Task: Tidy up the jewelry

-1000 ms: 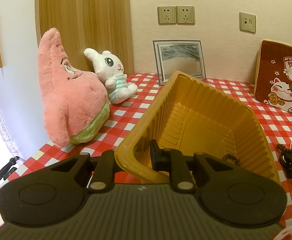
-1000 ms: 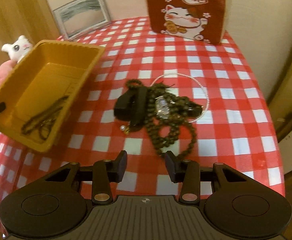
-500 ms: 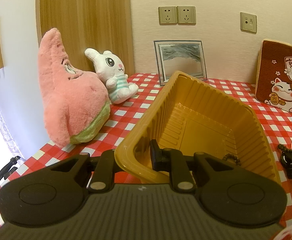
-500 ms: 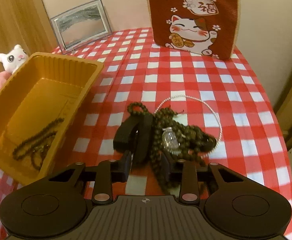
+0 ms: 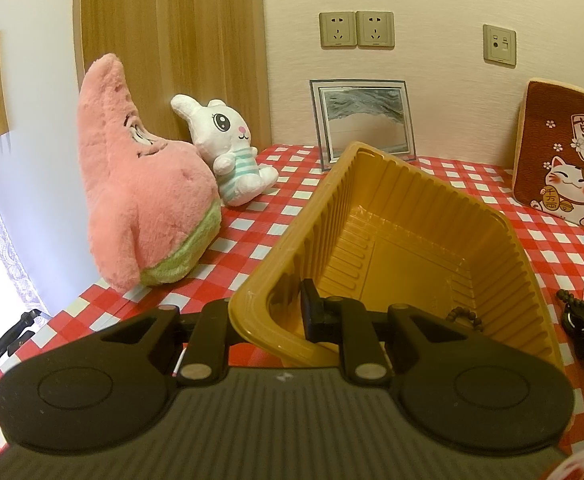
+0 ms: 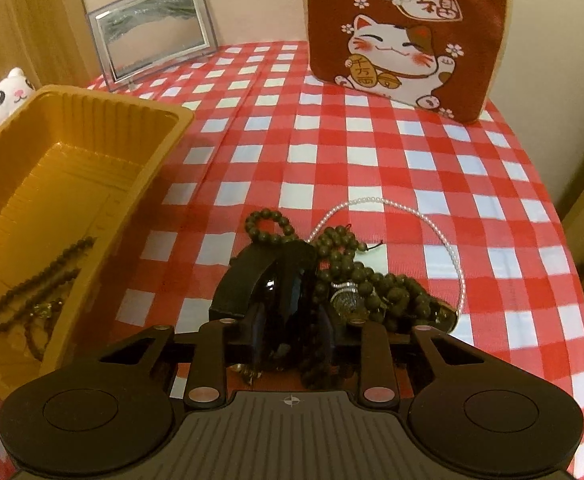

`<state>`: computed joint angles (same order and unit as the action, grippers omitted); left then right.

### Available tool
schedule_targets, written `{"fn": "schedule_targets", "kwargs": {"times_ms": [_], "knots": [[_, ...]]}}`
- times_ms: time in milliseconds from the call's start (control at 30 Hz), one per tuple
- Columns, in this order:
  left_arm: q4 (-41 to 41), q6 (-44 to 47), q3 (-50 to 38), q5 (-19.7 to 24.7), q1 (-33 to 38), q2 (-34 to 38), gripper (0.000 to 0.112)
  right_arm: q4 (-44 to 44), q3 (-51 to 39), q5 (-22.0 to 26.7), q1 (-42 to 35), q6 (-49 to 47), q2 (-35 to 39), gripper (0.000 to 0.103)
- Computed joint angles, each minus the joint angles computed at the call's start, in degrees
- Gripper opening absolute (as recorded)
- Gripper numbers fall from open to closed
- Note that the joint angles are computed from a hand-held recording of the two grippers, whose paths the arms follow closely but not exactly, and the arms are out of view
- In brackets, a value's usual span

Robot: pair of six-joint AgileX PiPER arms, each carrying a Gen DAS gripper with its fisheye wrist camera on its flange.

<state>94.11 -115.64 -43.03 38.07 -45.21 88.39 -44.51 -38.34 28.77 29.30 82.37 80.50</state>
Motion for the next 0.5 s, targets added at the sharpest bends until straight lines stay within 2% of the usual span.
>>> {"fn": "schedule_targets", "kwargs": {"times_ms": [100,133,267,500], "knots": [[0.1,0.0,-0.07,-0.02,0.08,0.09,0.017,-1.57,-0.15,-0.15,-0.13,0.66,0.62,0.028],[0.1,0.0,-0.07,-0.02,0.08,0.09,0.017,-2.28,0.0,-0.15,-0.03,0.95,0.56,0.019],[-0.03,0.06,-0.09,0.02,-0.06,0.08,0.017,-2.73,1.32,-1.29,-0.34,0.7,-1.05,0.019],[0.29,-0.14,0.04,0.16,-0.16,0.07,0.017,-2.44,3.37,-0.05,0.89,3.46,-7.69,0.019]]}}
